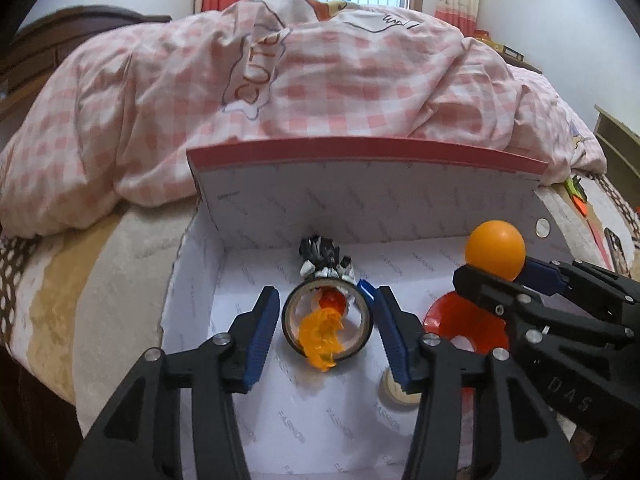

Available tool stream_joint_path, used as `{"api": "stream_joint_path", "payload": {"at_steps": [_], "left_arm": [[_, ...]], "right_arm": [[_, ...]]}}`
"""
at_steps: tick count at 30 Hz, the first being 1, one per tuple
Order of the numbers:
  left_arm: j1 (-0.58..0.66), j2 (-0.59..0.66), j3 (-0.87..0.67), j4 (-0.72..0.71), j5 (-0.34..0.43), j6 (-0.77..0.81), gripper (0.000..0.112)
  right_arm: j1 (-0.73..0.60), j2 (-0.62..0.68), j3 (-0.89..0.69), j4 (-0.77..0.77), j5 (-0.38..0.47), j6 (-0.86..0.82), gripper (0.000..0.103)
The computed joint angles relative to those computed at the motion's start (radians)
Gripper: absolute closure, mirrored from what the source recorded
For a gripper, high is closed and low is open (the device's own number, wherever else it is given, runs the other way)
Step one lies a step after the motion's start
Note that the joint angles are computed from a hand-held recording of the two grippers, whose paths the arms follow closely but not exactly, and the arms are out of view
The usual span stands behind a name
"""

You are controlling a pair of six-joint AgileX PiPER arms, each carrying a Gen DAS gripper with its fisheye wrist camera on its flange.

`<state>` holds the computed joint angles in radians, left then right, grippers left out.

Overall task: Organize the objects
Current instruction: 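Open both tools to release the ball and flame piece inside the box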

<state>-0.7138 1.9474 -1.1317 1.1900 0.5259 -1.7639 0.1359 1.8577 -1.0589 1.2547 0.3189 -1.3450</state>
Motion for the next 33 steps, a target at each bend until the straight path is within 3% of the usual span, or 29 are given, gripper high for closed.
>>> {"api": "stream_joint_path", "payload": {"at_steps": [7, 12, 33], "left_arm": [[-0.027, -0.019, 0.021, 0.037, 0.033, -0.043, 0.061], [-0.039, -0.038, 0.043, 0.055, 0.031, -0.068, 0.053], [-0.122, -0.103, 0.110, 0.062, 0.066, -0.100, 0.053]], "right_arm": [[-0.004, -0.040, 0.033, 0.081, -0.010, -0.083, 0.057], [-0.028, -0.074, 0.055, 0.136, 0.032, -0.135, 0.046], [-0.094, -0.232, 0.202, 0.165, 0.122, -0.198, 0.046]]}}
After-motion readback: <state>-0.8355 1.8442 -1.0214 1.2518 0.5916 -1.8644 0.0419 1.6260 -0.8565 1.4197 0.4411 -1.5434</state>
